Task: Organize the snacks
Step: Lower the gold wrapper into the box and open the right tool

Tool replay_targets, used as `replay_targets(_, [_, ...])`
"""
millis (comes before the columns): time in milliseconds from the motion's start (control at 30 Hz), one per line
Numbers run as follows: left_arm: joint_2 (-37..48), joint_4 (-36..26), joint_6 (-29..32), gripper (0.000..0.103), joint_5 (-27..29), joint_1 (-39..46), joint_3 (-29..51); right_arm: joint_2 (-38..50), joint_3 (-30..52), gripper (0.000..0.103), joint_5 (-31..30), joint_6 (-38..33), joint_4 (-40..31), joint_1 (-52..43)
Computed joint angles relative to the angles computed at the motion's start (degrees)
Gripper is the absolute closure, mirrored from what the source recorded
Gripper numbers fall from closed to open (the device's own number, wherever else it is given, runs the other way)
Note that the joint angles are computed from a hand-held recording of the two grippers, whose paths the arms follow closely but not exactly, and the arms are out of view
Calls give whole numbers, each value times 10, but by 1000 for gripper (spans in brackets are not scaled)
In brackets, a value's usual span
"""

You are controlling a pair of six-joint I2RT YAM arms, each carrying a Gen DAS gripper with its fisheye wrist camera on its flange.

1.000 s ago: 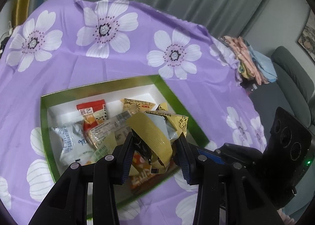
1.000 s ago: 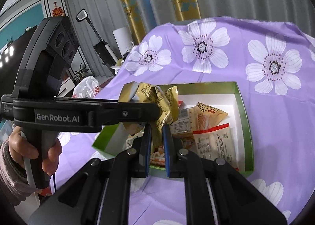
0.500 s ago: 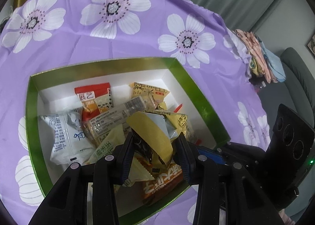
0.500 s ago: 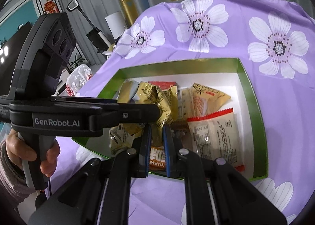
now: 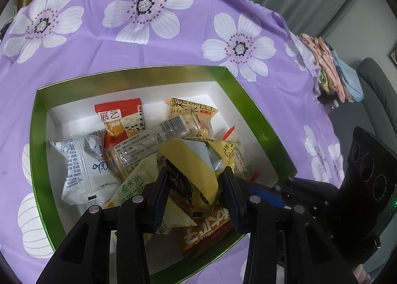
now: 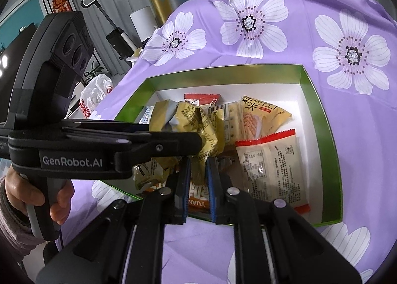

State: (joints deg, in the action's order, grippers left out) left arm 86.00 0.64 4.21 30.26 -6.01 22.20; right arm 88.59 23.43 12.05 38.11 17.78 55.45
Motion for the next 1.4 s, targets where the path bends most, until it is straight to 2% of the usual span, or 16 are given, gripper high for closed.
replay_targets(300, [0, 1, -8, 61, -16, -8, -1, 0, 3, 85, 1, 8, -8, 2])
replay_targets(533, [-21, 4, -13, 61, -54, -23, -11, -1, 1, 80, 8, 14, -15, 2])
replay_targets(567, [-26, 6, -13, 60, -63, -25, -14, -1, 1, 80, 10, 14, -16, 3])
replay_targets(700, [-35, 6, -11, 46, -75, -27, -17, -5, 0, 77, 14, 17, -20, 6])
replay_targets(867, [-39, 5, -9, 44, -89, -26, -19, -4, 0, 74, 18, 18, -22, 7])
replay_targets(933, [-41, 4, -10, 43, -95, -26, -19, -5, 1, 70, 19, 18, -25, 6])
replay_targets(967, [-43, 4, -11, 39, -98, -27, -20, -6, 1, 69, 20, 18, -25, 6])
replay_targets(1000, [-46, 4, -11, 29, -102, -28, -22, -9, 1, 67, 23, 20, -29, 8])
replay_targets(1033, [-50, 4, -12, 26, -105, -28, -24, -10, 0, 63, 25, 22, -30, 10])
replay_targets(1167, [-62, 2, -12, 24, -110, -29, -27, -14, 0, 59, 34, 26, -37, 12])
replay_targets(1333, [-85, -12, -13, 24, -127, -31, -32, -27, 3, 44, 54, 36, -62, 20])
replay_targets(1400, [-106, -26, -10, 17, -128, -27, -37, -43, 2, 37, 68, 42, -79, 27])
